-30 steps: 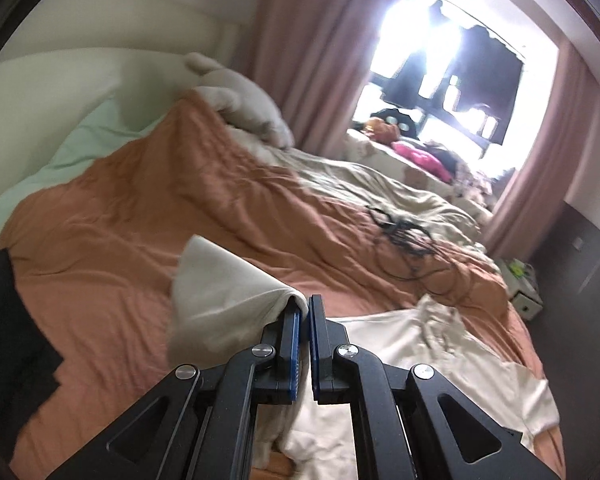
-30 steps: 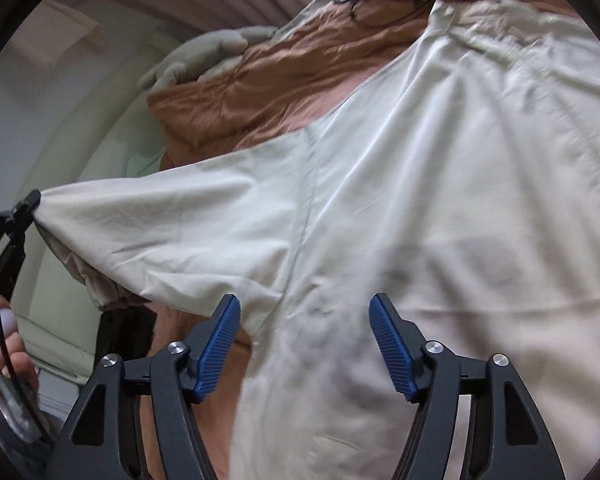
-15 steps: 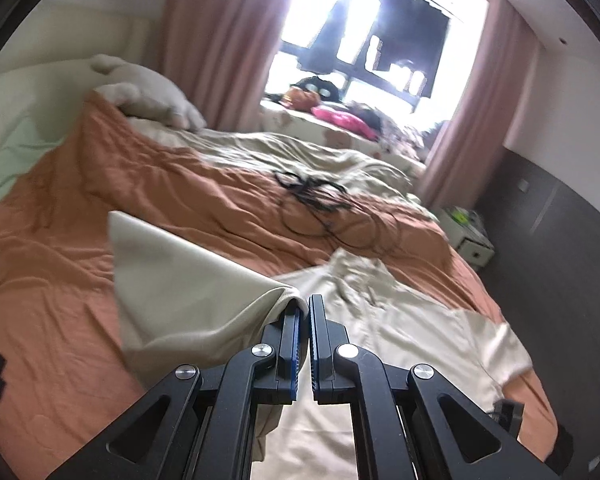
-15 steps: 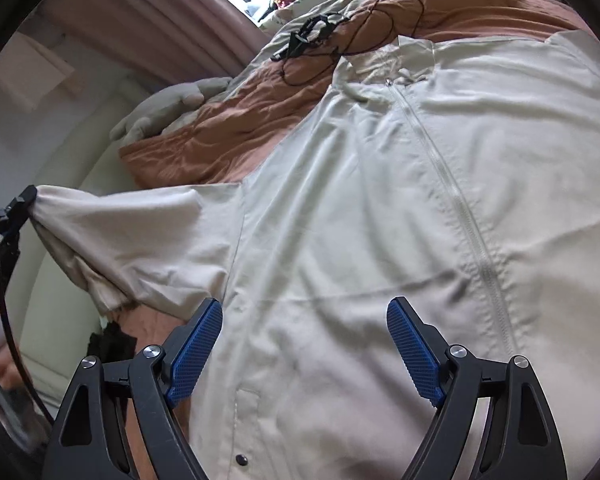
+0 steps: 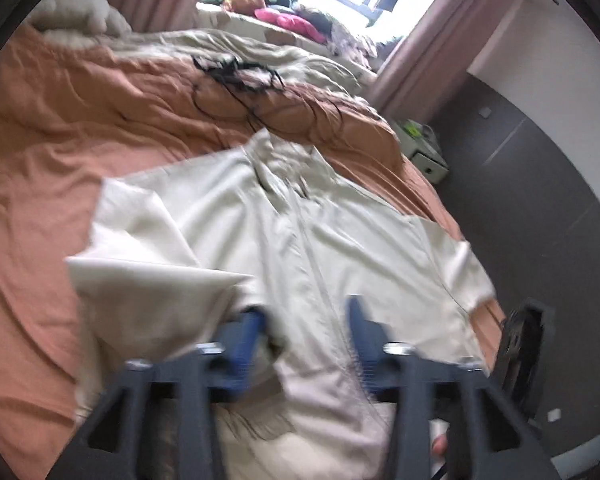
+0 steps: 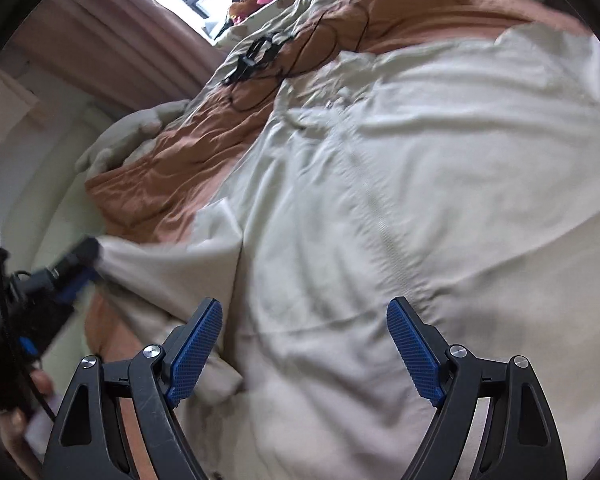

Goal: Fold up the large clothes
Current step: 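Fold the held side and sleeve across the jacket body, open left gripper, then grasp the elastic cuff of the other sleeve with the right gripper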

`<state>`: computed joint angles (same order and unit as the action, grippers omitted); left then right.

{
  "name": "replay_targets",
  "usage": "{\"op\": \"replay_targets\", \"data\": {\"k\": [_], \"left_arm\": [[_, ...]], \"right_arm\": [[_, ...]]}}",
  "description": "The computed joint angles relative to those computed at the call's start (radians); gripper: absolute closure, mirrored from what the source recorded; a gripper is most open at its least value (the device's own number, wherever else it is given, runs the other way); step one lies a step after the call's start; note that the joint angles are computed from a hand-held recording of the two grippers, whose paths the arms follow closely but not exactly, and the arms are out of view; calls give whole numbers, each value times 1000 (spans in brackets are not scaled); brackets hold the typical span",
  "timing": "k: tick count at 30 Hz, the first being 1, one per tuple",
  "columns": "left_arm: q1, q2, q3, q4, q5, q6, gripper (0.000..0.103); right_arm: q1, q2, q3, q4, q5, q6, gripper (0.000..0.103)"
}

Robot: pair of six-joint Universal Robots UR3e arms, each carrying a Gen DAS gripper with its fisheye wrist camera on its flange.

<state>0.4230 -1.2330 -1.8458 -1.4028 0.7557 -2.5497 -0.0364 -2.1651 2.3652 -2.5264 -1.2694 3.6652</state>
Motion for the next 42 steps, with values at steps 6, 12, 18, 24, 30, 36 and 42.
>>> {"op": "replay_targets", "data": {"k": [6,12,18,24,30,36,42], "left_arm": [[126,107,12,-250,-44,164,21],[355,179,123,-699,-85,485,3],[585,254,143,-878,-44,666,2],[782,297,51,-798,8,710,9],[877,279,-51,-694,54,721,20],[941,244,-150,-594,115,725,25],[973,230,-190,-529,141,715,26]], "right_arm": [[-95,-106,29,74,50,-51,18],[-25,-57,18,-16,12,-22,18],[102,33,-31,-90,-83,4,18],[297,211,-117,-219,-187,-12,18],[463,435,-250,-258,-241,-61,18],[580,705,-439,-164,-327,-111,19],[637,831,-533,-98,-372,-147,18]]}}
